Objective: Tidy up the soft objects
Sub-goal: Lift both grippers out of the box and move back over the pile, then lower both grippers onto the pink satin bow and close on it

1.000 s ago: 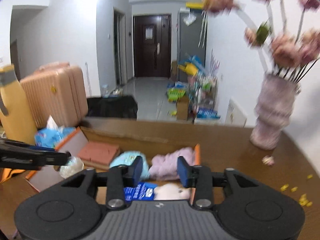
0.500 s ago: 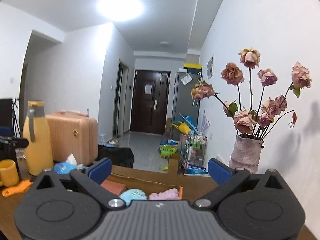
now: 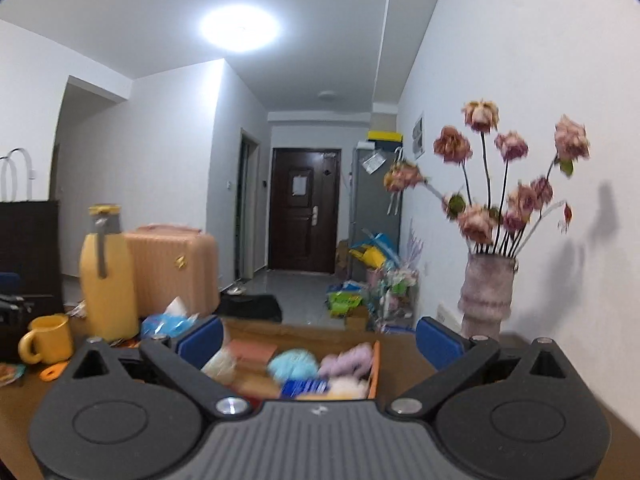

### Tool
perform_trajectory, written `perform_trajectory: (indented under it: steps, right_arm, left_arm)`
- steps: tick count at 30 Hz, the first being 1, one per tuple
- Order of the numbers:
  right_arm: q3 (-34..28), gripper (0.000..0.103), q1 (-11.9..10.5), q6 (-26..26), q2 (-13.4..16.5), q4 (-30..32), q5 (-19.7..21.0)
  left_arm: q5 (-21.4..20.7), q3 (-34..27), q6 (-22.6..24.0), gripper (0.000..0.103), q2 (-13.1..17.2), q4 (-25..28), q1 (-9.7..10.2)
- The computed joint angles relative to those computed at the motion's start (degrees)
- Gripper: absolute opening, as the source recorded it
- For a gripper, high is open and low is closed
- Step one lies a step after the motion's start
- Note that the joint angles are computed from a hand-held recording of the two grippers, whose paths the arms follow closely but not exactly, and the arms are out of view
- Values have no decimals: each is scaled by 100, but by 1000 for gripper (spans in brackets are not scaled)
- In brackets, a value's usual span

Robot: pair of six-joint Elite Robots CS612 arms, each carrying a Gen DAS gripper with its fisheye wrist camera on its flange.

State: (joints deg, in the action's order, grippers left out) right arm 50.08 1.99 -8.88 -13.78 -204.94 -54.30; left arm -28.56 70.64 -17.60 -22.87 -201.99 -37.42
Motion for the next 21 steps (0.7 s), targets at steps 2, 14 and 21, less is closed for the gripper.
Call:
perform_trajectory:
  steps: [2, 14, 21]
  right_arm:
    - [392, 103, -47, -100, -99, -199, 141]
    - [1813, 103, -141, -674, -405, -179, 548]
    - [1366, 101, -91, -352, -232, 54, 338]
  left_arm:
    - [39, 168, 93, 103, 36, -242, -128]
    - [136, 760, -1379, 103, -39, 548, -408]
    - [-334, 329, -1303, 103, 126, 564, -252]
